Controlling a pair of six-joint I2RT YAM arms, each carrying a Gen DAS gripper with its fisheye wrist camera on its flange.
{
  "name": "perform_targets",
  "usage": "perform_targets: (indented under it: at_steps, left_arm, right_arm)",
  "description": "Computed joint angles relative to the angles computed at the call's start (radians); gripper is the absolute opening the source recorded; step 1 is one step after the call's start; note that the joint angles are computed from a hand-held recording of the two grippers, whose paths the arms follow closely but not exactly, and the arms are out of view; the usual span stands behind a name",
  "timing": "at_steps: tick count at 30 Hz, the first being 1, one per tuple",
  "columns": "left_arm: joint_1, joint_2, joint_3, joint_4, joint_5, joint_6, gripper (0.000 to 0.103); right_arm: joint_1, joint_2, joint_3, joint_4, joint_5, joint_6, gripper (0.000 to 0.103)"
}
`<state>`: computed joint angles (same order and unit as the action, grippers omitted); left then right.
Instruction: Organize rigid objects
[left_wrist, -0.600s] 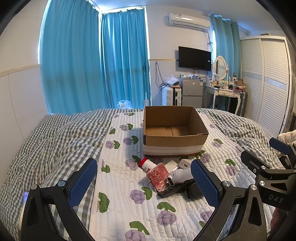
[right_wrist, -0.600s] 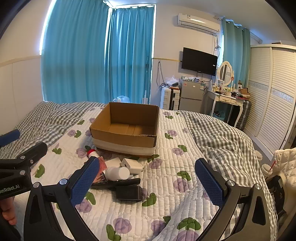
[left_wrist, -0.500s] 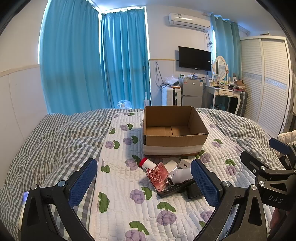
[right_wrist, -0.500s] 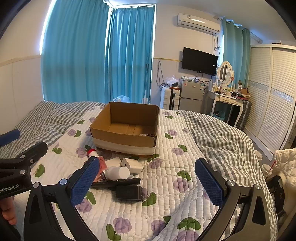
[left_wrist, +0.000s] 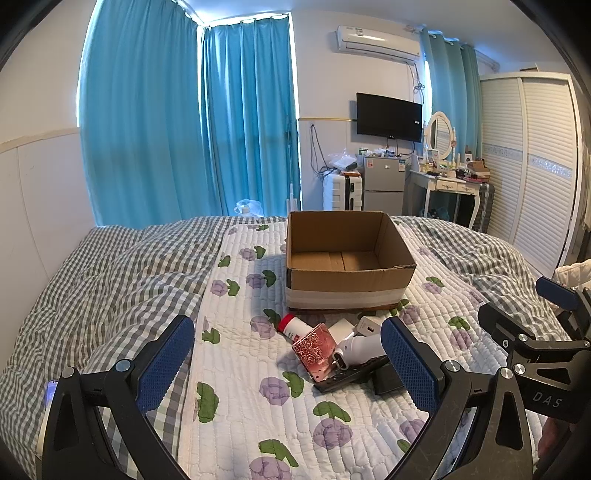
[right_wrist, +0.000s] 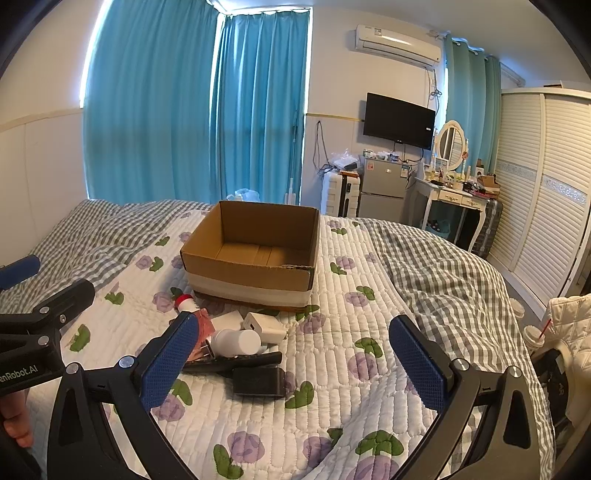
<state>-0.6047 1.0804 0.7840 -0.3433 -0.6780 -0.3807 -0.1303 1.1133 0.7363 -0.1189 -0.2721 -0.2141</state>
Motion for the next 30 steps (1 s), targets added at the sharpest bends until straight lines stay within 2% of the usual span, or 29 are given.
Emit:
perform_targets:
  at_steps: [22, 26, 30]
  left_arm:
    - [0.004, 0.001, 0.0, -0.012, 0.013, -0.01, 0.103]
    - [0.042, 0.04, 0.0, -0.006, 0.05, -0.016, 0.103]
    - [0.104, 0.134, 0.001, 0.011, 0.114, -0.021, 0.103]
  right_arm:
    - [-0.001, 0.017, 0.008, -0.01, 0.006, -0.009, 0.103]
    - [0.004, 0.063, 0.024, -0.004, 0.018, -0.022, 0.103]
    - [0.019, 0.182, 0.039, 0.025, 0.032, -0.03, 0.103]
